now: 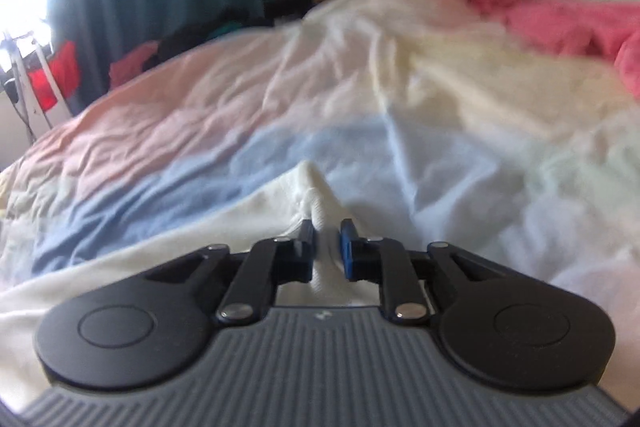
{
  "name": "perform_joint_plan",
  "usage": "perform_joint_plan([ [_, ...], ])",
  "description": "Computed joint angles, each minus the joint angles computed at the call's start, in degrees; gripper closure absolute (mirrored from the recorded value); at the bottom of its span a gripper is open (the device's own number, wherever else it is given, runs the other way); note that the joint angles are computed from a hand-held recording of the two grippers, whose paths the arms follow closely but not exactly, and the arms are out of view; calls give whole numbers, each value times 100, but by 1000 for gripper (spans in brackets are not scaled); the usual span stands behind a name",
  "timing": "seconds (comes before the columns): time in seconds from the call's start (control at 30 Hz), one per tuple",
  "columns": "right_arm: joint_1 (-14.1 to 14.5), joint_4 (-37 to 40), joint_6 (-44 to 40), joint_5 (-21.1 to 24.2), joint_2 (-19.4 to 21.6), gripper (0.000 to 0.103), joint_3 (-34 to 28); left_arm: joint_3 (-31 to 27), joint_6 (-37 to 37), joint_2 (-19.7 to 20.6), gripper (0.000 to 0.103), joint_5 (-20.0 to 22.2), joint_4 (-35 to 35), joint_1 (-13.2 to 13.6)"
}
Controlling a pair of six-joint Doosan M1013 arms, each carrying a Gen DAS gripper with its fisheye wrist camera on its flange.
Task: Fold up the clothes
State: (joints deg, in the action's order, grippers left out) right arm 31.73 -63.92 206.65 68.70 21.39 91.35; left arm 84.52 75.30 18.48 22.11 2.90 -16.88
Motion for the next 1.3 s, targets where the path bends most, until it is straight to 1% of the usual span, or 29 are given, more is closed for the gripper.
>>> perform_joint_plan([
  [0.07,16,-129,211,210,-20,89,17,29,-34,-11,31,-72,73,-20],
  [0.13,-8,-74,364,331,-29,89,36,60,54,-28,31,-192,31,-31],
  [0.2,-50,104,288,275,-13,89,40,95,155,-51,31,-308,-14,-32],
  [0.3,-48,208,33,324,65,88,-35,123,349,-68,31,-411,-121,-34],
  [0.37,11,123,3,499,103,83,-108,142,442,-77,31,-487,-161,-40],
  [0.43,78,55,-64,771,156,70,-217,158,246,-95,31,-585,110,-51],
  [0.47,119,0,-85,827,154,66,-242,160,123,-105,31,-625,257,-55],
  [0.5,162,-62,-104,859,144,57,-259,180,35,-123,31,-684,377,-56],
  [0.53,205,-124,-124,890,134,44,-276,215,-109,-150,31,-765,557,-61],
  [0.57,248,-186,-145,920,125,38,-294,260,-264,-181,31,-846,756,-66],
  [0.6,290,-248,-167,951,115,28,-313,297,-296,-210,31,-898,829,-66],
  [0.63,353,-334,-240,933,99,22,-327,318,-197,-234,31,-911,744,-63],
  [0.73,575,-631,-615,744,62,19,-381,383,407,-303,31,-973,62,-21],
  [0.77,637,-692,-743,650,55,19,-415,408,459,-323,31,-1014,44,-20],
  [0.83,738,-791,-916,441,45,19,-508,445,254,-356,31,-1069,351,-34],
  [0.87,786,-842,-976,347,47,19,-573,470,355,-373,31,-1099,261,-27],
  [0.97,922,-998,-1154,64,68,19,-783,497,898,-398,31,-1068,-333,6],
  [1.07,1079,-1219,-1174,-200,115,19,-993,505,1137,-411,31,-1022,-619,29],
  [1.17,1223,-1385,-1131,-420,186,19,-1171,517,1108,-422,31,-1025,-640,41],
  [1.23,1298,-1376,-974,-658,199,19,-1223,533,908,-434,31,-1050,-466,41],
  [1.3,1386,-1480,-682,-754,206,19,-1203,554,591,-449,31,-1071,-118,29],
])
